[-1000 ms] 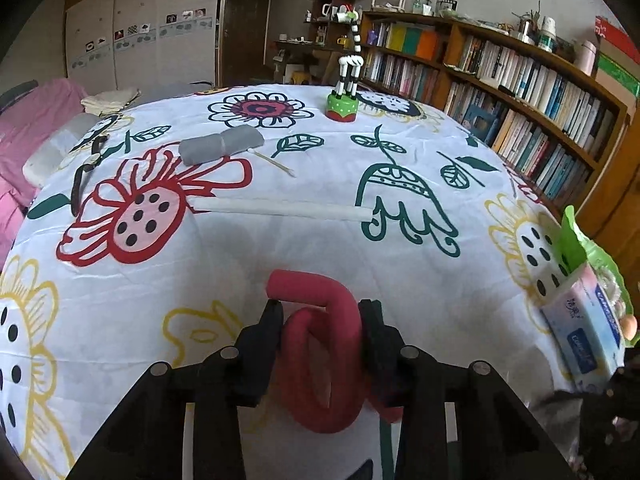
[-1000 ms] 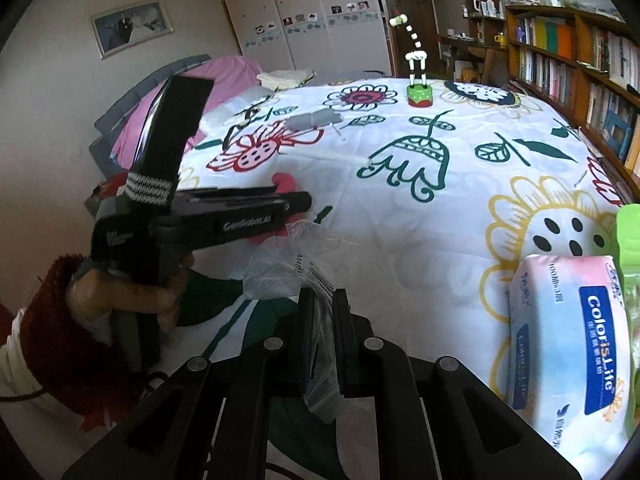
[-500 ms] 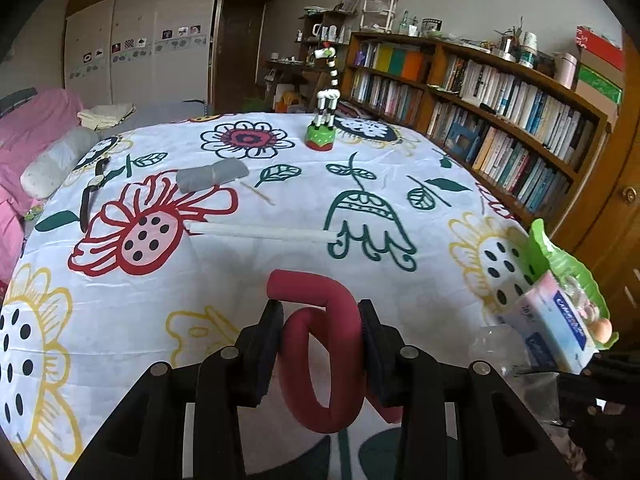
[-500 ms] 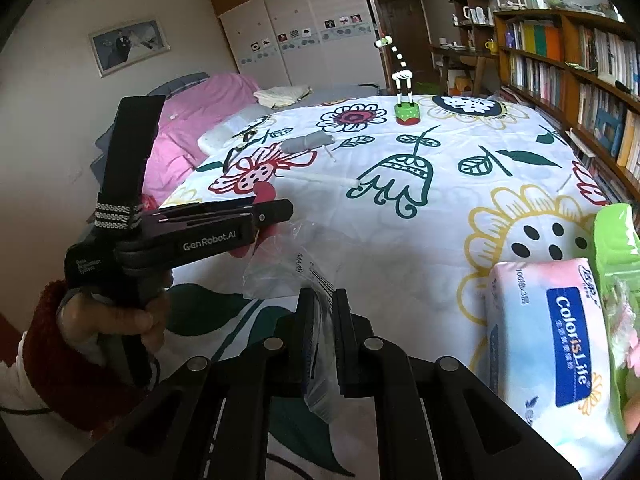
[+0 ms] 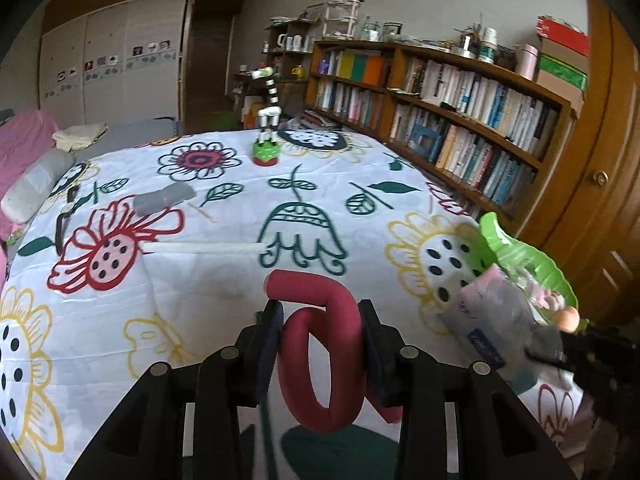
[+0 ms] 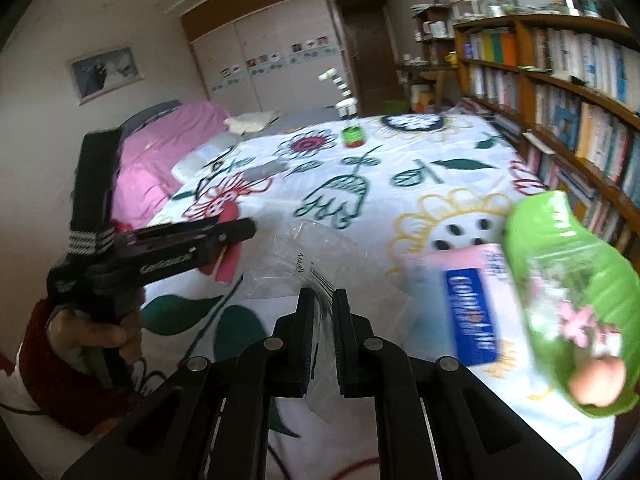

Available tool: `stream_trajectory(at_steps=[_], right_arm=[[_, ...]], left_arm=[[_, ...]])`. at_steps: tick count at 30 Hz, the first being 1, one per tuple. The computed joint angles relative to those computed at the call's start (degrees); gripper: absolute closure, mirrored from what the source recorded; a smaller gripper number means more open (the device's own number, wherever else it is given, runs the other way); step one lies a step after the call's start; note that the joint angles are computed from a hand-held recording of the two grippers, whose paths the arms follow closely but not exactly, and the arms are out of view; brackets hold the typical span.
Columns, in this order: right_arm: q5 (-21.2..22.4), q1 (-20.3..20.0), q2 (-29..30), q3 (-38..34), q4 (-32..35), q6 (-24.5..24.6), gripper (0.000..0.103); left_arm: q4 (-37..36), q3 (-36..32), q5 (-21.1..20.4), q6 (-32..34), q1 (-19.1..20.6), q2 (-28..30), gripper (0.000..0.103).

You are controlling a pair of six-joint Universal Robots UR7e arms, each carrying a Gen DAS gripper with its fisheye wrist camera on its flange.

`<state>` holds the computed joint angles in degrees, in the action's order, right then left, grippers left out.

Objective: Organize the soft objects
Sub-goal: 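Carry the clear bag and the pink foam tube toward the green dish with both grippers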

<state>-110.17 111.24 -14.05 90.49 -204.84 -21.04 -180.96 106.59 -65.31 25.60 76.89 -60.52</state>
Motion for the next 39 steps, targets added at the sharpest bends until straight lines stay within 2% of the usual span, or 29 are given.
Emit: stream_trajectory(at_steps=[8,17,21,27,33,39], right_arm=[[-4.1,-2.2,-3.6,5.4,-9.4,1.7,0.093],[-9.8,-5.6,-6.4,7.3,-15.6,3.2,0.093],[-11.0,-7.2,-7.1,6.9,-16.9,3.1,0.093],[-11.7,-9.8,-7.7,5.8,-15.8,3.8,0.093],[-11.2,-11.9,-8.5,5.4,-11.3,6.3,0.093],[-11.3,-12.7,-9.0,5.2,-7.7,7.1,0.085]], left_arm=[[-0.1,1.0,0.0,1.4,-2.2,0.7,0.063],[0.0,1.3,0.3,2.5,-4.4,1.9,0.063],[0.0,1.3,0.1,2.5,-5.3,2.4,0.063],[0.2,1.0,-0.1,3.1,-6.6,3.4,0.063],[0.7,0.5,-0.5,3.5,-7.5,4.4,0.063],[1.9,-0.3,-1.5,3.5,-8.3,5.4,0.063]])
